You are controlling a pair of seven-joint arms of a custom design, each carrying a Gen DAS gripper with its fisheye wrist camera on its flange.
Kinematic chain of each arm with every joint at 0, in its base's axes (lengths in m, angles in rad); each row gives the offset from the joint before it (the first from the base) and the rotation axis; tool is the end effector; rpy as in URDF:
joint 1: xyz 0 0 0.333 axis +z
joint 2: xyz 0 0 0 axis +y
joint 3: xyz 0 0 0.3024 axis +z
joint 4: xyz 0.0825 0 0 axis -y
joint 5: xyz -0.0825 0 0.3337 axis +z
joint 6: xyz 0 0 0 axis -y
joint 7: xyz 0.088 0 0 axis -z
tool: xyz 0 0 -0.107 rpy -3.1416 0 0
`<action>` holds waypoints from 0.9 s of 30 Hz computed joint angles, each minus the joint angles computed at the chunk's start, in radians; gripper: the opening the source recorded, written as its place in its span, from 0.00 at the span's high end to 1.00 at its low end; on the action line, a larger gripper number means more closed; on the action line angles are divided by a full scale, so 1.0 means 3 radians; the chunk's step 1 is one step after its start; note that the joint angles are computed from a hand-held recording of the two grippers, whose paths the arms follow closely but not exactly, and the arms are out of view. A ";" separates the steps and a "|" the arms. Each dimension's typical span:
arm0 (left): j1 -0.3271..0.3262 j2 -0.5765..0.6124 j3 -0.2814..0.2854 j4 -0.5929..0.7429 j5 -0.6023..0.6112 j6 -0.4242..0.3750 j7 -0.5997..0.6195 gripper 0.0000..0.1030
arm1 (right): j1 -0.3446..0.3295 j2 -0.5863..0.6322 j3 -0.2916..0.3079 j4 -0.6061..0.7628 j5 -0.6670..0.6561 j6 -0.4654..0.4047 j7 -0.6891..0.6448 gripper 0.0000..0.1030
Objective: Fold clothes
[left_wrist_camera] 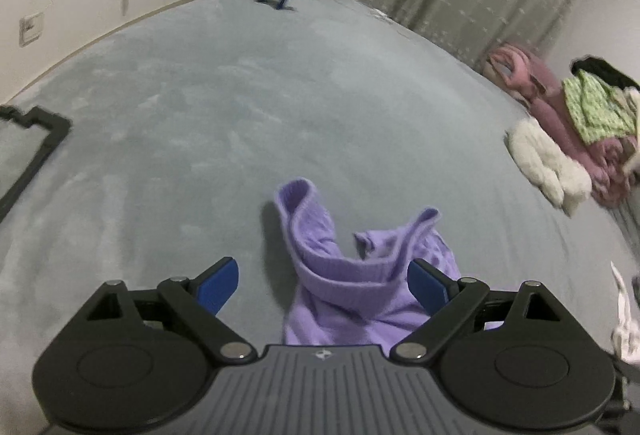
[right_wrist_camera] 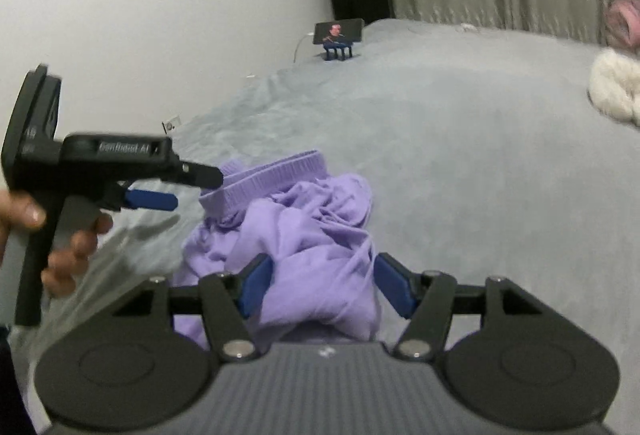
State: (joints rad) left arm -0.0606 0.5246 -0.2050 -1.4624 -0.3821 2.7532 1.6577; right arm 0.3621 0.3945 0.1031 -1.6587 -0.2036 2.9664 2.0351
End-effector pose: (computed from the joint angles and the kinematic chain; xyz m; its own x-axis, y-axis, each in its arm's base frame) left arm 0.6839 -0.1352 0.4792 -0.1326 -0.9148 0.3815 -0.7562 -0.1554 -0.6356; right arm 0.5925 0.2994 0.5034 0.2562 -0.9402 -0.2246 -0.6476 0.0055 -0.7620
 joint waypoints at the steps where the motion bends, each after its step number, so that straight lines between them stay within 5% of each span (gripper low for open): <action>1: -0.0011 0.0009 -0.0011 0.0003 0.0020 0.0026 0.0044 0.11 | -0.0030 0.0000 0.0044 -0.0004 0.0040 0.0007 -0.0030 0.43; 11: -0.0285 0.0162 0.0151 0.0065 0.0432 0.0344 0.0166 0.04 | 0.0152 -0.0042 -0.0124 -0.0033 -0.0152 -0.0096 0.0160 0.56; 13: -0.0399 0.0201 0.0280 0.0082 0.0597 0.0405 0.0081 0.14 | 0.0163 -0.0019 -0.0139 -0.0010 -0.0200 -0.0096 0.0194 0.59; 15: -0.0485 0.0230 0.0385 0.0093 0.0755 0.0454 0.0009 0.54 | 0.0166 0.0000 -0.0149 0.0010 -0.0237 -0.0097 0.0218 0.66; 18: -0.0444 0.0212 0.0363 0.0074 0.0772 0.0503 -0.0055 0.89 | 0.0220 0.0046 -0.0213 0.0063 -0.0332 -0.0104 0.0312 0.70; 21: -0.0444 0.0133 0.0427 -0.0027 0.0713 0.0651 -0.0315 0.89 | 0.0417 0.0073 -0.0453 0.0139 -0.0612 -0.0166 0.0613 0.73; 27: -0.0577 -0.0134 0.0721 -0.0396 0.0728 0.1209 -0.0909 0.89 | 0.1227 0.0073 -0.1467 0.0311 -0.2175 -0.0492 0.2251 0.94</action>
State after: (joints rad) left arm -0.2339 0.4844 0.0112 -1.5814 -0.1636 3.1160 1.3849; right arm 0.7303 0.4165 -0.3369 -1.5654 -0.8562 2.8190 2.7105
